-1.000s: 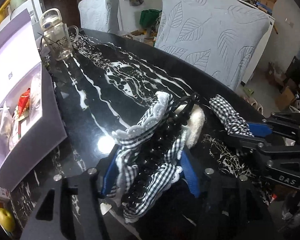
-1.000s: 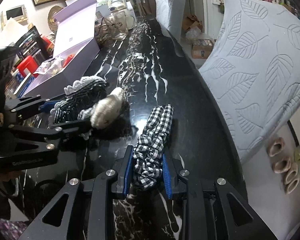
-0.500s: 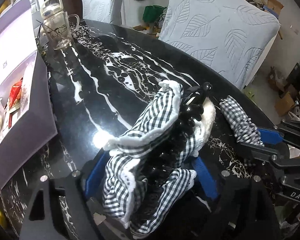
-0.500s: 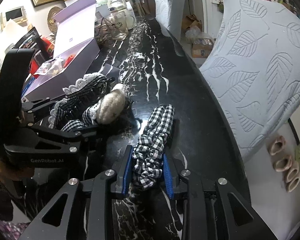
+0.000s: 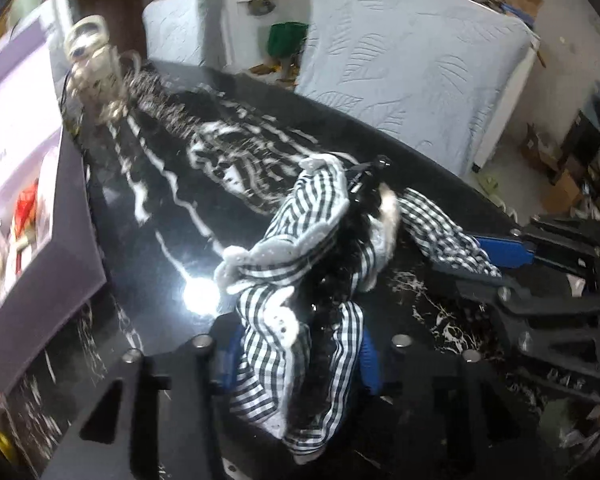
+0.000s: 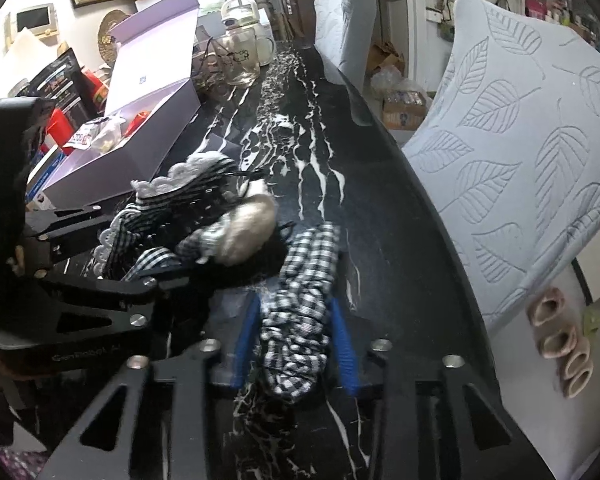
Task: Organize soft objects
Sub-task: 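Lift the gingham pouch and gingham scrunchie off the table with both tools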
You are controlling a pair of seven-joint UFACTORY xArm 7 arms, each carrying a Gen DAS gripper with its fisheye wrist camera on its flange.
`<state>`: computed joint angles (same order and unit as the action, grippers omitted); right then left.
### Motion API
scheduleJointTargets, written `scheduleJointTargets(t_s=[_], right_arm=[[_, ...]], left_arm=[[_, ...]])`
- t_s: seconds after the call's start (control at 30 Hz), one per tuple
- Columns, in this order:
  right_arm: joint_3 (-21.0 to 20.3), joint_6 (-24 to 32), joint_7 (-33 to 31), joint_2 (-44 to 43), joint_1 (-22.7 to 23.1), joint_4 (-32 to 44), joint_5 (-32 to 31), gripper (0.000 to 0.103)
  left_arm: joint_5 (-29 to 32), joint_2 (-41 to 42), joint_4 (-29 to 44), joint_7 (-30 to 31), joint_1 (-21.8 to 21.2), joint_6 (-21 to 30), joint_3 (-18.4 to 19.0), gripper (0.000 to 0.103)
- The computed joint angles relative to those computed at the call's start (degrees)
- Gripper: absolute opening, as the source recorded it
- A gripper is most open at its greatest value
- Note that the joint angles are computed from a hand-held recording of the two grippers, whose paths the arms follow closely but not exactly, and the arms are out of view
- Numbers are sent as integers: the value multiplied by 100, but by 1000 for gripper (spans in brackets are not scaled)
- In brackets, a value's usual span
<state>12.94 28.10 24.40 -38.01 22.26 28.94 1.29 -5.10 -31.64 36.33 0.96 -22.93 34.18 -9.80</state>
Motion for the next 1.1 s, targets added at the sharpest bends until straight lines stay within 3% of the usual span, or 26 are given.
scheduleJointTargets(t_s=[0.13, 0.6, 1.1], right_arm=[[-121, -129, 29, -90, 77, -106, 173, 24], [-134, -183, 91, -489, 361, -218, 422, 24], [261, -428, 252, -313, 684, 156, 361, 24]], left_arm=[[-59, -48, -30, 22, -54, -3, 43, 42], [-56, -702, -268, -163, 33, 130, 43, 42], [75, -2282, -762, -476, 443, 705, 172, 42]])
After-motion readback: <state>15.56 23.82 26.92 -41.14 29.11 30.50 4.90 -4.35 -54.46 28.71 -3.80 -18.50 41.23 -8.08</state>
